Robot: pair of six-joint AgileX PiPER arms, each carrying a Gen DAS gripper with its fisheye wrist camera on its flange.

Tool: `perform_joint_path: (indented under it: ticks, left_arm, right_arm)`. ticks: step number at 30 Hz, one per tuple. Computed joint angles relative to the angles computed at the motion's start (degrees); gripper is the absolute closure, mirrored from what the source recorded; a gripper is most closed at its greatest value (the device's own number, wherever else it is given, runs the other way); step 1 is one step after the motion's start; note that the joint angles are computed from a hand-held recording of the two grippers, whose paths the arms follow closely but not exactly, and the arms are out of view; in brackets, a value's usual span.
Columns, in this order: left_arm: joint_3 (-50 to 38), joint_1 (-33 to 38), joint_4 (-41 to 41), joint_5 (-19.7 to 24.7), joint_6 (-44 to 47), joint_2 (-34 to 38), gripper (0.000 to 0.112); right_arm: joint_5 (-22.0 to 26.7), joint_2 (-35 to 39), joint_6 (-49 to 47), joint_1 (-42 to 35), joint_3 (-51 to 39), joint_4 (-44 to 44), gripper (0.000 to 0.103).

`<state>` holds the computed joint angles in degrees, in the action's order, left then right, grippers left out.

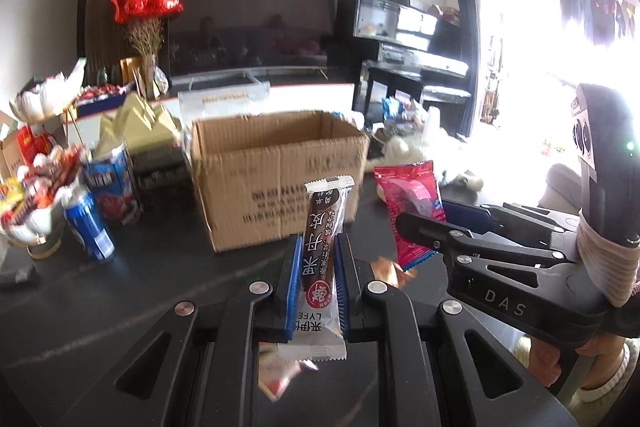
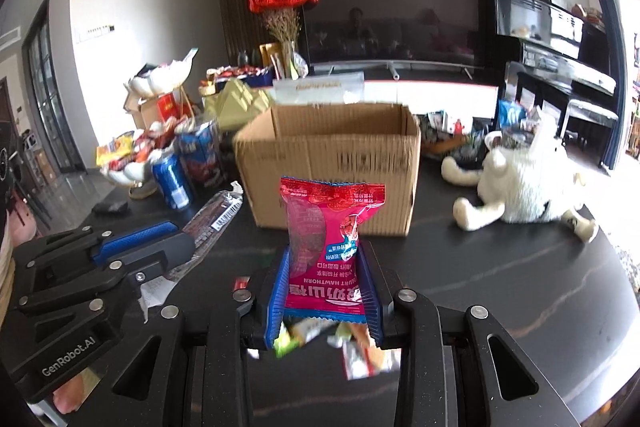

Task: Organize snacks
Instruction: 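Carry both packets over the cardboard box and open both tools to drop them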

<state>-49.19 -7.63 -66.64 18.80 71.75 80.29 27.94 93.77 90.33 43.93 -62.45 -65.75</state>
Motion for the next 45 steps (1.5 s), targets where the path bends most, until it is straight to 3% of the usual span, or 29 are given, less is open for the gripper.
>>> perform_joint_path:
  ticks: [9,19,26,36,38,39,40,41,42,45]
  left_arm:
    - [-13.1,0.0,11.3,0.4,-11.7,6.4,0.095]
    - [-30.0,1.0,24.2,3.3,-23.8,17.3,0.096]
    - [-46.2,1.5,34.6,8.4,-34.2,28.0,0.095]
    - [-69.8,1.1,44.3,16.2,-43.9,45.2,0.094]
    - [-71.1,0.7,47.8,15.3,-47.5,46.4,0.085]
    - [-69.3,0.5,48.4,13.1,-47.7,45.9,0.07]
    - [-67.2,0.4,48.3,11.0,-47.3,45.0,0.063]
    - [-65.1,0.3,48.9,9.3,-47.8,43.9,0.063]
    - [-63.7,0.2,50.1,8.7,-48.9,43.0,0.063]
    - [-57.6,0.3,50.2,5.6,-49.6,39.1,0.063]
  right_arm:
    - [-2.3,5.1,-16.8,-6.9,-11.6,12.3,0.069]
    - [-1.7,13.4,-37.1,-12.3,-27.4,28.2,0.069]
    - [1.5,22.3,-52.8,-15.7,-42.1,41.7,0.069]
    - [9.2,37.7,-65.6,-19.4,-64.5,53.1,0.069]
    - [10.0,39.7,-66.2,-19.6,-67.3,53.4,0.068]
    - [9.5,40.1,-65.6,-19.6,-67.3,52.5,0.063]
    - [9.5,40.3,-63.8,-19.5,-67.1,50.6,0.058]
    - [9.1,40.1,-61.4,-19.3,-66.2,48.4,0.045]
    - [7.9,39.3,-59.3,-19.2,-64.3,46.5,0.04]
    - [4.9,36.3,-56.5,-19.1,-58.3,44.8,0.04]
